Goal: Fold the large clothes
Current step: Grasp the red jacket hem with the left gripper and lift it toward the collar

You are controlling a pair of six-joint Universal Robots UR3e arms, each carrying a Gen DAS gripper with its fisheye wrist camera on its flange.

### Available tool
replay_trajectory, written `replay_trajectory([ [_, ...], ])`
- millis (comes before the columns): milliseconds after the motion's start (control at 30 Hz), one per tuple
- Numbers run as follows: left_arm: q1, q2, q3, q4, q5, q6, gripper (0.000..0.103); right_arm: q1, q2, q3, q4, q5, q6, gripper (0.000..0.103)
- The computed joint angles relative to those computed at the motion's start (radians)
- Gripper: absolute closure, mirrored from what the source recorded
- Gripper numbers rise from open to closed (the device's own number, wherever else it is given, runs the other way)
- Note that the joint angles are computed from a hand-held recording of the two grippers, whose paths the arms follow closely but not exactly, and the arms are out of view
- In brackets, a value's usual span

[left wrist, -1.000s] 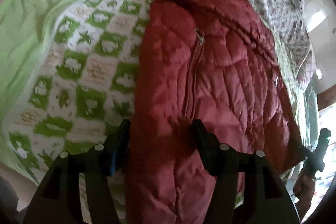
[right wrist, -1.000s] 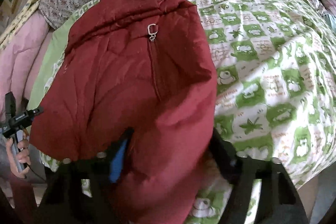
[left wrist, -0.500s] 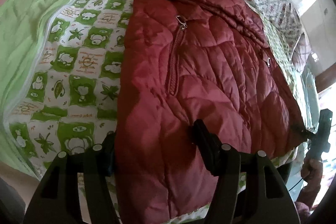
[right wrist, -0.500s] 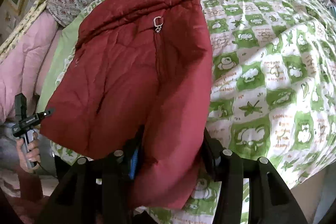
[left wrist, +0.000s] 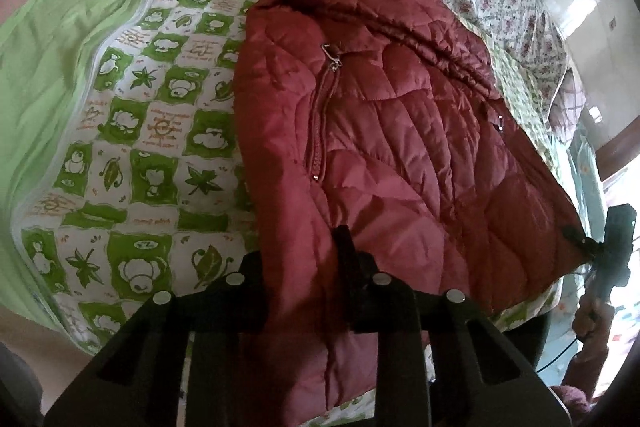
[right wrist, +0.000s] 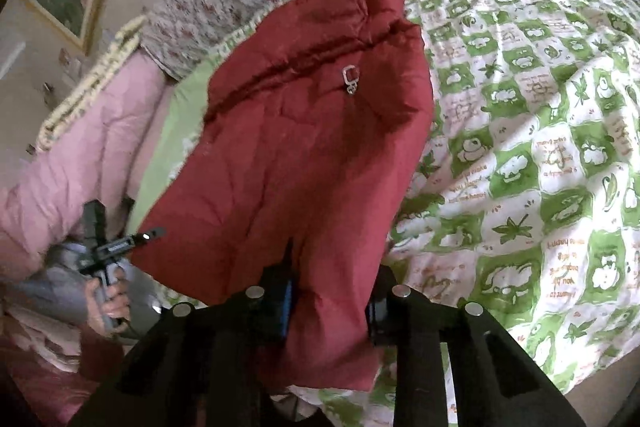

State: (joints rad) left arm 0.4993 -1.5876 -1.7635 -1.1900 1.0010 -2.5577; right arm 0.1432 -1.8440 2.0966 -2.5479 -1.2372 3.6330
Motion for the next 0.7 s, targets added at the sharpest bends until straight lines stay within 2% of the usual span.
replay_trajectory([
  [167, 0.001, 0.008, 0.002, -0.021, 0.003, -0.001, 0.079, -0.020, 0.012, -0.053, 0.077, 0.034, -0.051, 0.077],
  [300, -0.007, -0.008, 0.016, -0.039, 0.013, 0.032, 0.079, 0.008, 0.045, -0.090, 0.103, 0.001, -0.051, 0.069],
  [367, -0.009, -0.027, 0.036, -0.060, 0.016, 0.044, 0.079, 0.050, 0.076, -0.112, 0.107, -0.067, -0.026, 0.065],
  [467, -0.003, -0.017, 0.025, -0.066, 0.009, 0.075, 0.079, 0.074, 0.101, -0.111, 0.106, -0.111, 0.008, 0.062],
  [533, 0.001, -0.001, 0.001, -0.043, 0.007, 0.084, 0.081, 0.094, 0.110, -0.121, 0.124, -0.142, 0.013, 0.063],
  [567, 0.007, 0.013, -0.016, -0.029, -0.002, 0.088, 0.083, 0.102, 0.104, -0.118, 0.114, -0.154, 0.019, 0.069],
  [600, 0.012, 0.022, -0.025, -0.024, -0.010, 0.092, 0.085, 0.101, 0.091, -0.112, 0.105, -0.151, 0.021, 0.073],
  [700, 0.031, 0.065, -0.059, -0.010, -0.046, 0.103, 0.089, 0.090, 0.044, -0.078, 0.051, -0.135, 0.036, 0.078],
])
